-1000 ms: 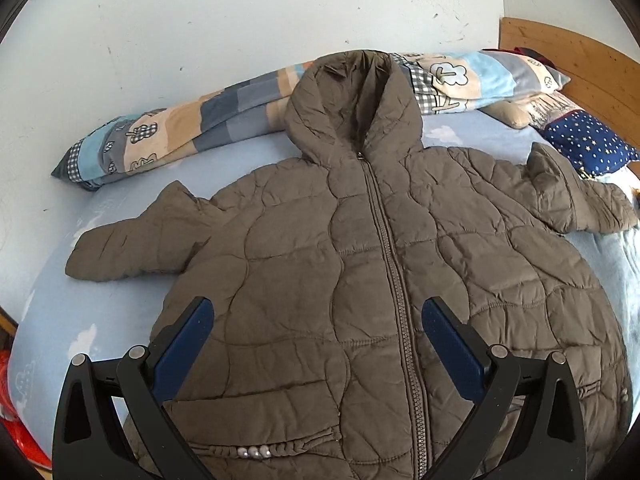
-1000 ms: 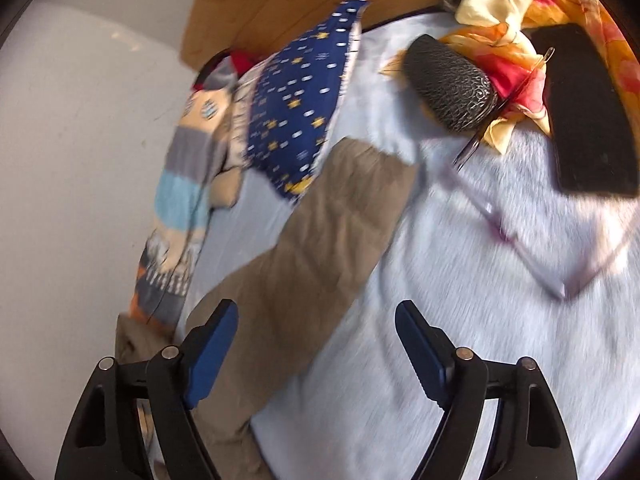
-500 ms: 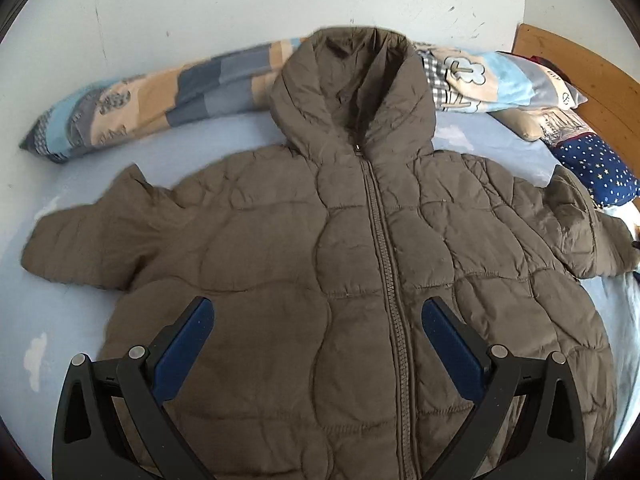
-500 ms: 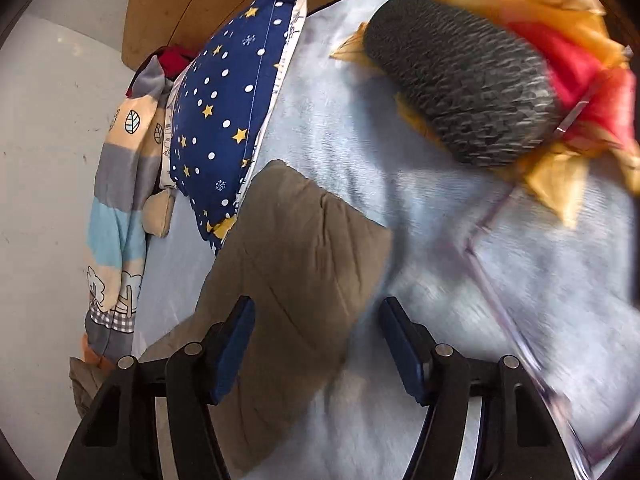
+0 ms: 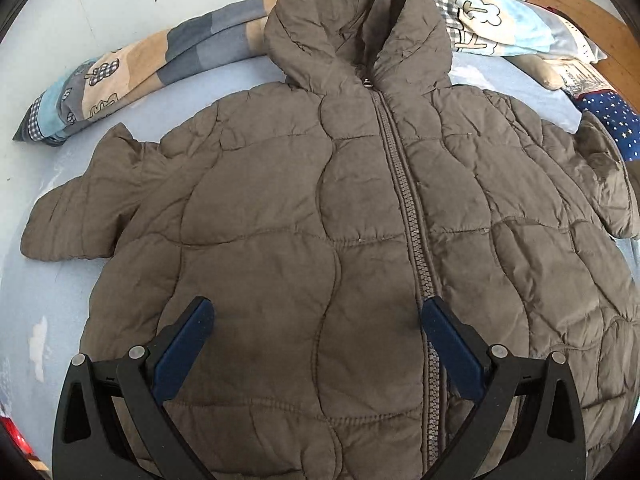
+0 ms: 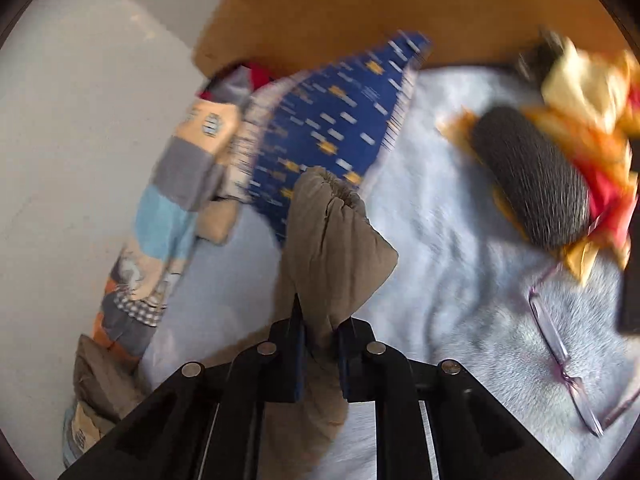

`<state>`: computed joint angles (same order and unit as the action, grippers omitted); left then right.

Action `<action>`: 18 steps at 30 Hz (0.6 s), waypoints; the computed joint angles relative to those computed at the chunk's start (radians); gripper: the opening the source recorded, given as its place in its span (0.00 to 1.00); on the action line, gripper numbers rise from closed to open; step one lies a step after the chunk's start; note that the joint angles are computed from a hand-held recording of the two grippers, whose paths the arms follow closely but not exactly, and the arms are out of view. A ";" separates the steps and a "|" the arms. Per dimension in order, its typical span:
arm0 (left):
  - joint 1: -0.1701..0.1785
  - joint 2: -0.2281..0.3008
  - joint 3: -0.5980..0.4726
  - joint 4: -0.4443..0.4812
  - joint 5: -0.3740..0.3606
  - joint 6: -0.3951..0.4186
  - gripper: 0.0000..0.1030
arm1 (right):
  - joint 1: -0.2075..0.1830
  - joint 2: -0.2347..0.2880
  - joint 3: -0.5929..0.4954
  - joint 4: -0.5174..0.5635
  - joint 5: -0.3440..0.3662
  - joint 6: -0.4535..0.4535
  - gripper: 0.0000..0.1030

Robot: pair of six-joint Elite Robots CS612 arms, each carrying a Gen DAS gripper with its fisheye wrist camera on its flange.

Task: Fold large clothes
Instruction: 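Close the right tool on the brown sleeve cuff, then lift the sleeve with the right tool and fold it across the jacket front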

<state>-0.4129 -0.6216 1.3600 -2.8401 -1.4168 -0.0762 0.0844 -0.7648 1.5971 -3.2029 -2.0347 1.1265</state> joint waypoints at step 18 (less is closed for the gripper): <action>0.028 -0.046 0.054 -0.129 -0.022 -0.016 1.00 | 0.189 0.068 -0.377 -0.048 0.021 -0.468 0.13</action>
<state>-0.3847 -0.6676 1.4143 -2.9686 -1.4388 -0.0925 0.2738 -0.6967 1.2204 -3.2512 -2.0137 0.6585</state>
